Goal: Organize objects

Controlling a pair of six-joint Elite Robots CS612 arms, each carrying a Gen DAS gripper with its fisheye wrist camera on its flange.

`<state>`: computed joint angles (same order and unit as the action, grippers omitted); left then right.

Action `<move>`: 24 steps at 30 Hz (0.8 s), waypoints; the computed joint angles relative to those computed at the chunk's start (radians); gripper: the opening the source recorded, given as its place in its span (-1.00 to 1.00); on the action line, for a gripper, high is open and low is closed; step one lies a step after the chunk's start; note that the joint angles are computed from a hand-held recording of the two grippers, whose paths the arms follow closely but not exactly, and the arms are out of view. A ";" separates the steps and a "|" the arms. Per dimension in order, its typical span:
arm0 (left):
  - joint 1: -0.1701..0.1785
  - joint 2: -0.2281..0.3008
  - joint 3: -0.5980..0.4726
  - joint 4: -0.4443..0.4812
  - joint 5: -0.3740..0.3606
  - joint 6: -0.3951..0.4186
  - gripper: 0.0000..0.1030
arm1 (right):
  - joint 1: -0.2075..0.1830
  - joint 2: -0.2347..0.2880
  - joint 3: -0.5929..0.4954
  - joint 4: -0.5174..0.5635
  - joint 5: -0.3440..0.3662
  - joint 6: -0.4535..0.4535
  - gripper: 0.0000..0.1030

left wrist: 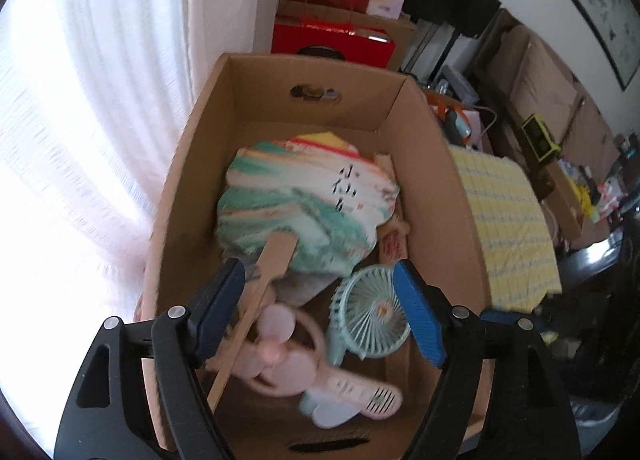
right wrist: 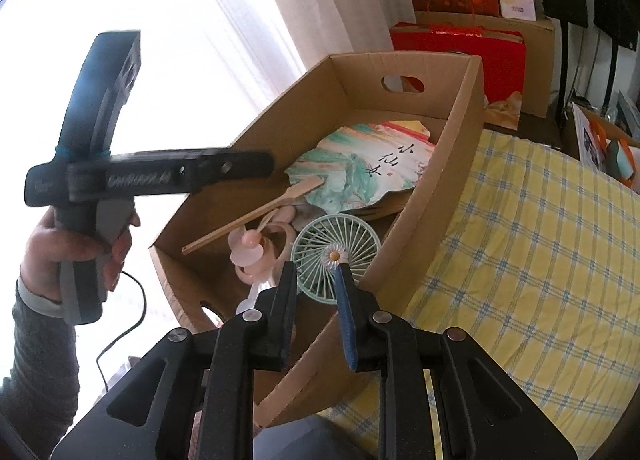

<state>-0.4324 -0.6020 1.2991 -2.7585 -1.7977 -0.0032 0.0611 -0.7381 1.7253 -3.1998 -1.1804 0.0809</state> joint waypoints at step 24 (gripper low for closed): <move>0.001 -0.145 0.267 -0.276 0.046 0.014 0.99 | 0.038 -0.075 0.112 -0.177 -0.232 -0.056 0.35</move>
